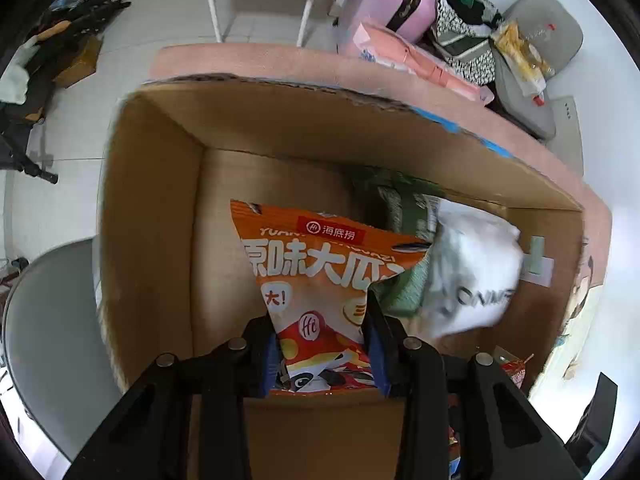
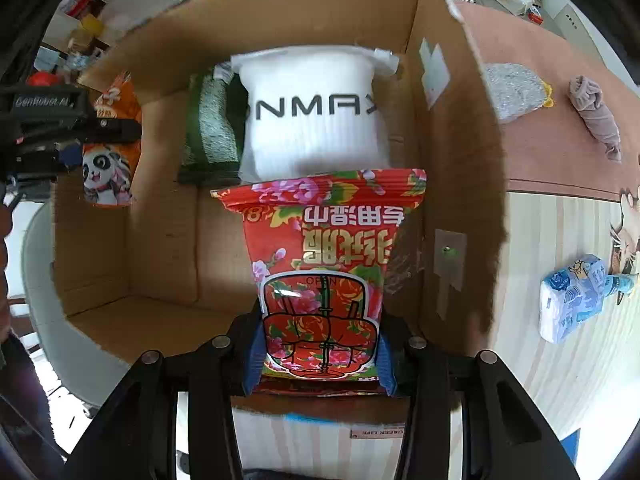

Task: Organize soft objects
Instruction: 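Carry both bags into the box and open both tools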

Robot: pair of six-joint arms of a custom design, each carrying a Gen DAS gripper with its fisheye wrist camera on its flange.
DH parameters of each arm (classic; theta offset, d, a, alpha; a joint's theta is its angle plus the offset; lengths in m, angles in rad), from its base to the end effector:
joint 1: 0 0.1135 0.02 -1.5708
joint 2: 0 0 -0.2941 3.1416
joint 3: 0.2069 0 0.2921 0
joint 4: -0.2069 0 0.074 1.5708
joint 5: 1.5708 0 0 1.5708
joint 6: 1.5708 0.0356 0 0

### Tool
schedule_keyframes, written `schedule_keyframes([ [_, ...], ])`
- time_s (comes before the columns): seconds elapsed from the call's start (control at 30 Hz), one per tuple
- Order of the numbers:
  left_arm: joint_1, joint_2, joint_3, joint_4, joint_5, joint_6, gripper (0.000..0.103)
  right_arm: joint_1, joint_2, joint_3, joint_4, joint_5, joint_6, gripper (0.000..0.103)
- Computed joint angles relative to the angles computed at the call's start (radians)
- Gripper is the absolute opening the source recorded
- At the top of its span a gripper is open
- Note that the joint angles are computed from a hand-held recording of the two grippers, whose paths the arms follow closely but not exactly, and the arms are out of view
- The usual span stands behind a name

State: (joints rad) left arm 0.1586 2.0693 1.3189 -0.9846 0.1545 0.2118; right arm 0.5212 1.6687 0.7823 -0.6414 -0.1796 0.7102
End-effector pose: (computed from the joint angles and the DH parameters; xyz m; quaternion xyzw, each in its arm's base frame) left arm 0.3887 0.0566 0.1130 -0.0201 -0.9935 0.0907 0.0662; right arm 0.2402 0.1453 0.1137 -0.0920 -0.9915 -0.0856 0.0343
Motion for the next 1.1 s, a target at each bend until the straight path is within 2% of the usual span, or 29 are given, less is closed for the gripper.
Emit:
schedule_keyframes([
  [0.23, -0.036, 0.082, 0.063, 0.013, -0.001, -0.003, 0.034, 0.027, 0.120, 0.051, 0.006, 0.013, 0.018, 0.047],
  [0.37, -0.053, 0.118, 0.107, -0.024, -0.036, -0.002, 0.035, 0.024, 0.184, 0.076, -0.005, 0.008, 0.013, 0.048],
  [0.43, -0.060, 0.124, 0.118, -0.038, -0.054, -0.005, 0.040, 0.021, 0.194, 0.083, -0.011, 0.013, 0.022, 0.049],
  [0.5, -0.060, 0.115, 0.119, -0.043, -0.051, -0.009, 0.040, 0.018, 0.170, 0.063, 0.004, 0.007, 0.042, 0.062],
  [0.57, -0.053, 0.090, 0.108, -0.042, -0.042, -0.009, 0.043, 0.018, 0.132, 0.049, 0.014, -0.007, 0.059, 0.068],
  [0.63, -0.061, 0.073, 0.124, -0.090, -0.085, -0.067, 0.050, 0.028, 0.107, 0.050, 0.004, 0.017, 0.076, 0.077],
  [0.7, -0.053, 0.021, 0.098, -0.086, -0.078, -0.055, 0.062, 0.039, 0.068, 0.049, -0.015, 0.049, 0.091, 0.079],
  [0.83, -0.047, -0.100, 0.028, -0.073, -0.070, -0.031, 0.063, 0.057, -0.007, 0.045, -0.053, 0.076, 0.118, 0.079],
  [0.9, -0.043, -0.195, -0.039, -0.053, -0.075, -0.019, 0.078, 0.058, -0.050, 0.062, -0.106, 0.095, 0.109, 0.079],
  [0.93, -0.037, -0.242, -0.071, -0.051, -0.077, -0.004, 0.082, 0.059, -0.054, 0.082, -0.120, 0.106, 0.105, 0.081],
  [1.0, -0.029, -0.313, -0.129, -0.031, -0.084, 0.007, 0.090, 0.087, -0.112, 0.076, -0.154, 0.133, 0.122, 0.093],
  [1.1, -0.006, -0.437, -0.218, -0.015, -0.092, 0.029, 0.098, 0.112, -0.173, 0.102, -0.220, 0.165, 0.131, 0.101],
])
